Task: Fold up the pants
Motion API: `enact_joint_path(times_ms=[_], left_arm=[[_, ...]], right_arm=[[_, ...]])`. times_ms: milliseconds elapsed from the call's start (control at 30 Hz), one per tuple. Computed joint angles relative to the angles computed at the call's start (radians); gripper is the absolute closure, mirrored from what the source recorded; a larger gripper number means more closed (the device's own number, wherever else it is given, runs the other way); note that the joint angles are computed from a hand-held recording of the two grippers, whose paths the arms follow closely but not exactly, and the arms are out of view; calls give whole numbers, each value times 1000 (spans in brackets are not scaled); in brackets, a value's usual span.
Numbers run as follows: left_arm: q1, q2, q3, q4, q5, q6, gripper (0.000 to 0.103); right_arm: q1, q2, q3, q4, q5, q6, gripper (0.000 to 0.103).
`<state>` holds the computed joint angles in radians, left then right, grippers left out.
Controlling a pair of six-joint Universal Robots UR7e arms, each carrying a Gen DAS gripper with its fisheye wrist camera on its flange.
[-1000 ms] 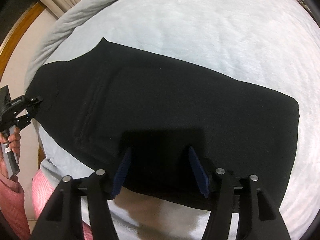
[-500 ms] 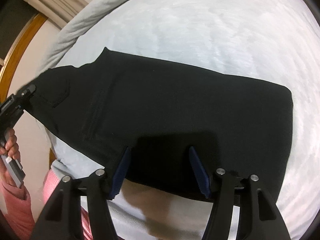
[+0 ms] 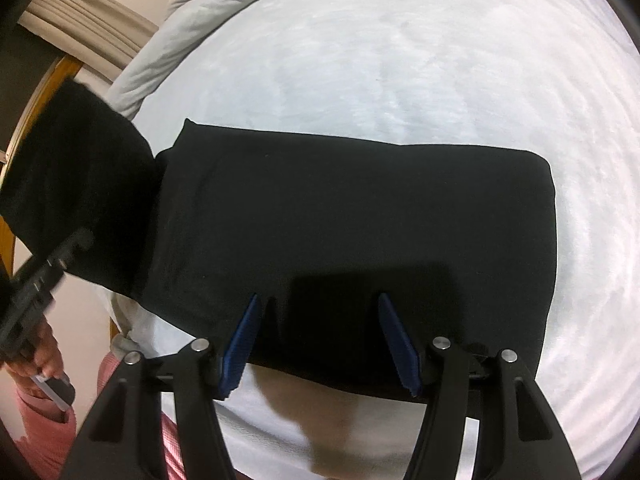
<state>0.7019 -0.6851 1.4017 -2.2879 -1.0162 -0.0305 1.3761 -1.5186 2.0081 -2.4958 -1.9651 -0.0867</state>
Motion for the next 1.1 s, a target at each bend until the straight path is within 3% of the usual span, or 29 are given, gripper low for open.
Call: enact_joint_path(times_ms=[233,433,633,867,1100], left_arm=[[26,5,-36,89,-128,-3,34],[66,-27,-37,66,-235,-59,25],[91,-3,-72,111,-104,-197,24],[98,58,-132,229,-26,-273,24],[113,60,-155,216,-47,-315,24]], right_arm=[[-2,7,-9,7,-5,-3,41],[11,17,-17,8,-20,20,35],[40,22,-36,-19,2,20,22],[102,111,-134,16,-14,16,16],[131,243,-250,86,-108,66,13]])
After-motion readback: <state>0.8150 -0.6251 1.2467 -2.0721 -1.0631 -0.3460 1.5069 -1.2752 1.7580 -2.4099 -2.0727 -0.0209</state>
